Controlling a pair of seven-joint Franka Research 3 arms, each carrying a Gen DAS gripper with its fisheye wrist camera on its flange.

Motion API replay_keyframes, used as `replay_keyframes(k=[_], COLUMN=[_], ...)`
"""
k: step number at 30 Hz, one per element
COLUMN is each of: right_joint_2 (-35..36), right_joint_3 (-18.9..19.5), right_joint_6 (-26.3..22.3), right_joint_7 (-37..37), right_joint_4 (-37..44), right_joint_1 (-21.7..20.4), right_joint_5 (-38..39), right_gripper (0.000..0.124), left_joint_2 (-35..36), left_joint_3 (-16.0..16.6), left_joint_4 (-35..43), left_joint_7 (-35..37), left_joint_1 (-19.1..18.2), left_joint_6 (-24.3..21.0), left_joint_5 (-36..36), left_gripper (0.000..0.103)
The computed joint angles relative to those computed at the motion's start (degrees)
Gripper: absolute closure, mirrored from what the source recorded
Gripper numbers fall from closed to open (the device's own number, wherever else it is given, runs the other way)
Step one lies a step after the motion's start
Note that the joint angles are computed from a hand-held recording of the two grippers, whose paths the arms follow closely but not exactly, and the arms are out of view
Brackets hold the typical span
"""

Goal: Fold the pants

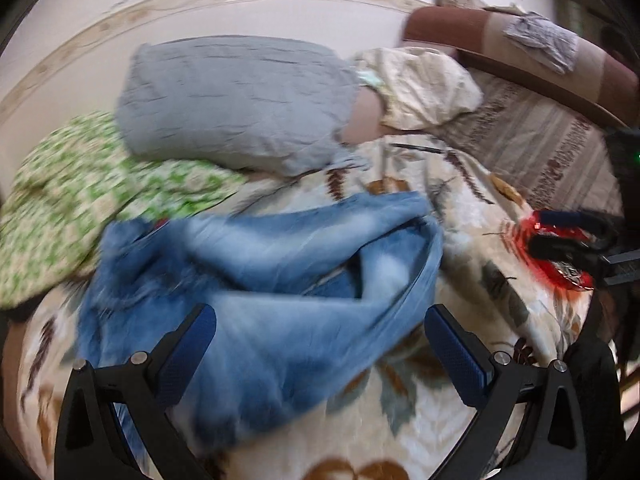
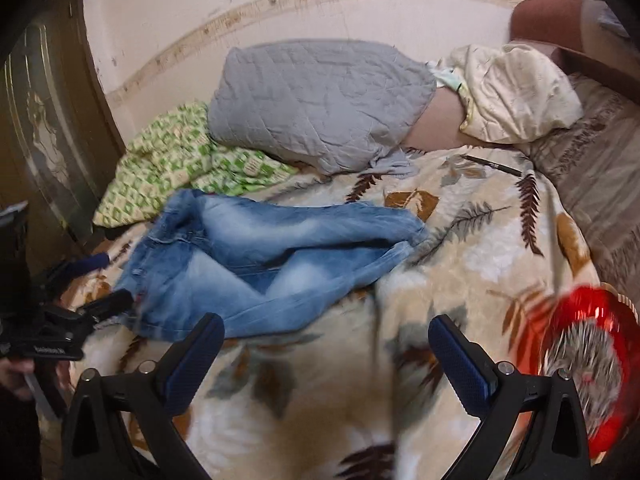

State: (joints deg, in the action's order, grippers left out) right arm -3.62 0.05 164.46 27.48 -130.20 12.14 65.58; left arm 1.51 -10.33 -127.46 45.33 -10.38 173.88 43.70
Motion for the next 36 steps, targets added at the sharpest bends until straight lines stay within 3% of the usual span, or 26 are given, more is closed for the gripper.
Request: replay_keyframes(k=[1,2,7,11,14,18,21,22,23,24,26,28,33,36], right_joint_2=[2.1,3.9,13.5,21.4,26.2,32.4,36.7,38.6,39.6,41.2,43.3,43.1,37.2,35.1], right_joint_3=[-0.5,-0.7,-0.5,0.0,0.4,0.6,1.1,1.3,1.2,0.3,-0.2,1.6,2.3,2.1], right_joint_6=[-1.4,-2.7,-11.5,-15.5,-16.3,-16.7,-17.7,-19.0,-20.6,-22.1,-23.7,-24.7,-19.7,-19.3], right_joint_7=[0.8,0.9,3.5,5.0,5.5,8.0,8.5,9.0,9.9,11.6,13.8,13.5,12.5,14.1], right_joint_4=[2.5,4.9,17.4,26.6,31.3,37.9,43.1,45.6,47.2,49.3,52.1,52.5,46.7,48.1], right_joint_1=[-0.5,-1.2,-5.8,-6.9,-6.6,-6.0,-6.1,-6.1,-5.8,-5.0,-4.4,-6.1,-6.5,-7.1], right_joint_5=[-1.7,-2.1,-10.6,-25.1,-34.2,-41.9,-45.6,-46.6,-47.6,-49.5,-51.8,-50.2,-49.2,-48.0], right_gripper=[0.021,0.021,0.021,0.021,0.021,0.021,0.029,0.037,0.051,0.058,0.093,0.109,0.114,0.115], left_joint_2=[2.2,3.7,12.4,18.6,22.6,26.4,29.1,30.1,31.0,31.9,33.4,33.1,28.6,28.2], left_joint_3=[-1.5,-1.1,-1.8,0.8,0.3,2.9,3.5,3.2,2.8,2.9,1.8,2.1,3.2,4.1], left_joint_4=[1.5,2.9,12.3,20.0,24.9,29.6,33.2,34.6,35.9,37.1,39.4,39.0,35.3,37.1], left_joint_7=[7.7,11.5,26.8,30.5,33.9,35.6,37.7,38.8,40.1,40.6,42.9,42.7,38.6,35.9], left_joint_1=[1.3,0.6,0.1,-2.7,-2.6,-5.7,-6.8,-6.7,-6.5,-6.7,-6.0,-6.1,-6.1,-6.8], left_joint_6=[1.5,1.9,-2.5,-9.0,-12.1,-15.4,-18.6,-19.9,-21.7,-22.9,-26.5,-25.6,-18.9,-17.0], left_joint_5=[-5.2,-6.9,-10.5,-11.1,-14.0,-11.6,-10.4,-10.9,-11.7,-12.1,-14.6,-15.1,-14.3,-13.2], left_gripper=[0.0,0.0,0.0,0.0,0.0,0.001,0.017,0.027,0.037,0.044,0.078,0.093,0.098,0.098])
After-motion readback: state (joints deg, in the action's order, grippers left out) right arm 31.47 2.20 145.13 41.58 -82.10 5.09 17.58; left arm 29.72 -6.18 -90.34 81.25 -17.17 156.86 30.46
